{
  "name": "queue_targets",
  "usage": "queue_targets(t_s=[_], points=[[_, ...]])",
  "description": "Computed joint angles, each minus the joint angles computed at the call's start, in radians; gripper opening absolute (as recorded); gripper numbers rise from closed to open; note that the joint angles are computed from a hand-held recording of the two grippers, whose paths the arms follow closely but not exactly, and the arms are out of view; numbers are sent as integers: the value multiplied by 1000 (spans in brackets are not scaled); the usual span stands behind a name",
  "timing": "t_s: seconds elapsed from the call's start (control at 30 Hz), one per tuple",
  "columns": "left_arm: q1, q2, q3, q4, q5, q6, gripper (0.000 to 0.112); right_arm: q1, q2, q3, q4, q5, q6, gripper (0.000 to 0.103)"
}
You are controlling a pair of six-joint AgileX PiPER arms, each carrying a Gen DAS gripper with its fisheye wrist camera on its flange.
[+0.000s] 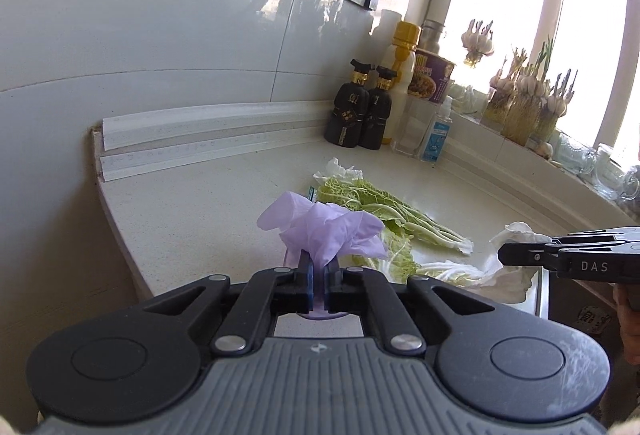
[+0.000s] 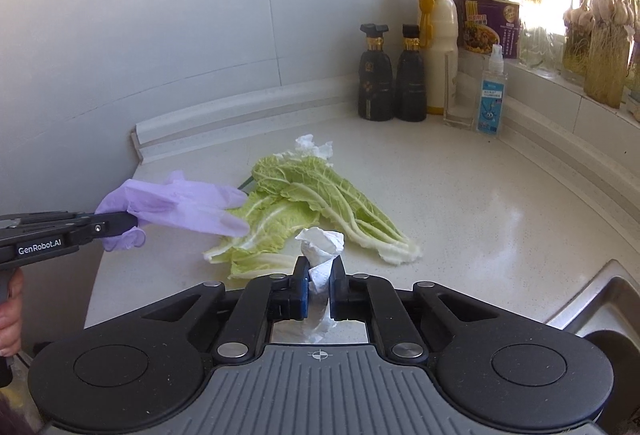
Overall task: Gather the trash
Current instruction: 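Grasp the purple glove with the left tool while the right tool grasps the white tissue, then carry the purple glove and white tissue down over the wastebasket with both tools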
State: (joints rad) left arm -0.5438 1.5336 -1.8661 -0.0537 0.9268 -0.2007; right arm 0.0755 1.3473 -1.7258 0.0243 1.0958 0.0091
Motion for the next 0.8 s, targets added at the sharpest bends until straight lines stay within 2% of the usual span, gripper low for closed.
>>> queue_targets(t_s=[0.13,0.47,0.6,0.8], points=[[0,-47,10,34,31,-26,4,45,-4,-49,-31,18,47,6],[35,-225,83,122,187,-16,3,245,37,-168,-94,45,176,6],[96,-298,139,115,229,22,3,354,58,-167,-137,31,236,6],[255,-388,233,25,263,122,4,512,111,-200,-203,34,319,6]])
